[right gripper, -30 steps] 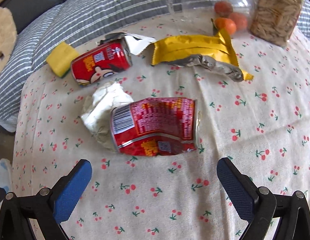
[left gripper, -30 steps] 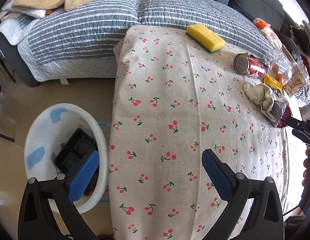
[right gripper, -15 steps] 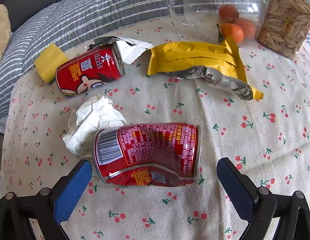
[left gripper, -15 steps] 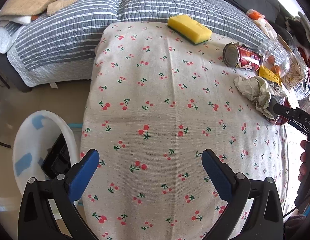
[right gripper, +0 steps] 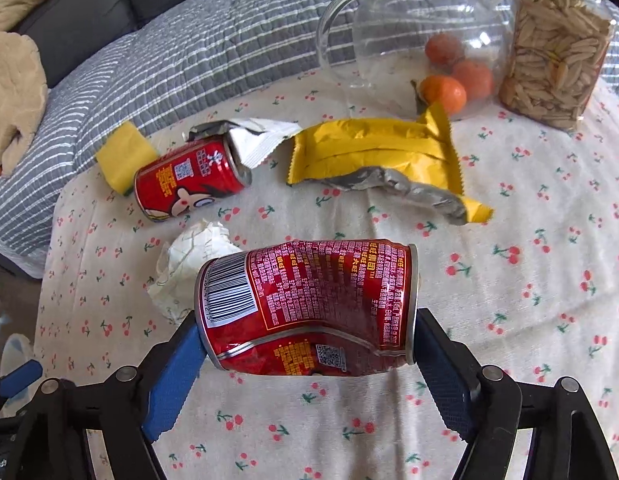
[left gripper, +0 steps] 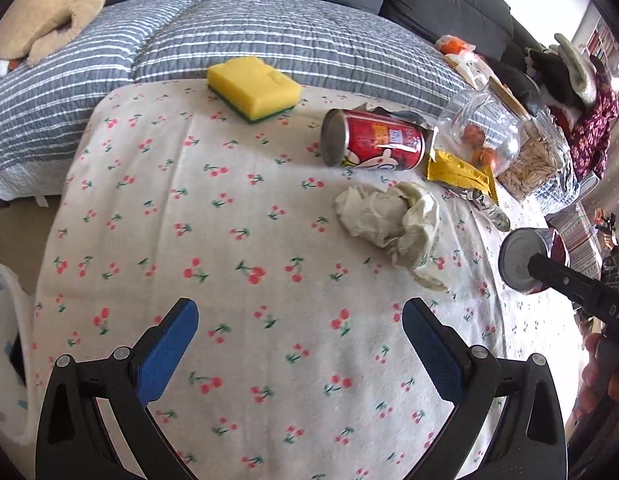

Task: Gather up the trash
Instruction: 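Grasp the crumpled paper with the left gripper while the right gripper grasps the dented red can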

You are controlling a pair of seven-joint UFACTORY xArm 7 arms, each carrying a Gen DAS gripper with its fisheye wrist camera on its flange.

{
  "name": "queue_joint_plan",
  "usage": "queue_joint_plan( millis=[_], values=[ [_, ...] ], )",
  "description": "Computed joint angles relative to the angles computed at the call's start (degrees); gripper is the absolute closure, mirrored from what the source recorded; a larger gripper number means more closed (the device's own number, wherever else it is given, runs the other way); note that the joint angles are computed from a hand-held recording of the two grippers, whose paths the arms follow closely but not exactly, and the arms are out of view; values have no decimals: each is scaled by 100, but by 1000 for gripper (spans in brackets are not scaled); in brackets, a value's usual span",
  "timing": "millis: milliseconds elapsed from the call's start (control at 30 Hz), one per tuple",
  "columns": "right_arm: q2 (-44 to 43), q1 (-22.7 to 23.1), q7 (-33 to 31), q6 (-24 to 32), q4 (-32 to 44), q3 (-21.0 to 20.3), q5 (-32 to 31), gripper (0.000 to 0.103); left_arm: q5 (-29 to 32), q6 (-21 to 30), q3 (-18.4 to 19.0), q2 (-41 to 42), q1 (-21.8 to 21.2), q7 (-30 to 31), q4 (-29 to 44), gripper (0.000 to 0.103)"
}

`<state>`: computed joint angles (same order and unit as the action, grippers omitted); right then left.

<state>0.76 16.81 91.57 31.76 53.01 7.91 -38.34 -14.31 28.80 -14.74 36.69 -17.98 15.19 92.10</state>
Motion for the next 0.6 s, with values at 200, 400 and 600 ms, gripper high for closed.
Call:
queue_joint_plan(
  millis=[200, 400, 600],
  values=[
    [-812, -189, -88, 44, -846, 89, 274, 18, 99, -683, -262, 363, -240, 412, 365, 7],
    [-1798, -605, -107, -143, -1777, 293, 645, 18, 123, -767, -278, 861, -445, 362, 906, 28],
    [-2373, -992, -303, -222, -2292, 521, 1020, 18, -124, -644, -576, 1283, -289, 452, 1338, 57]
  ],
)
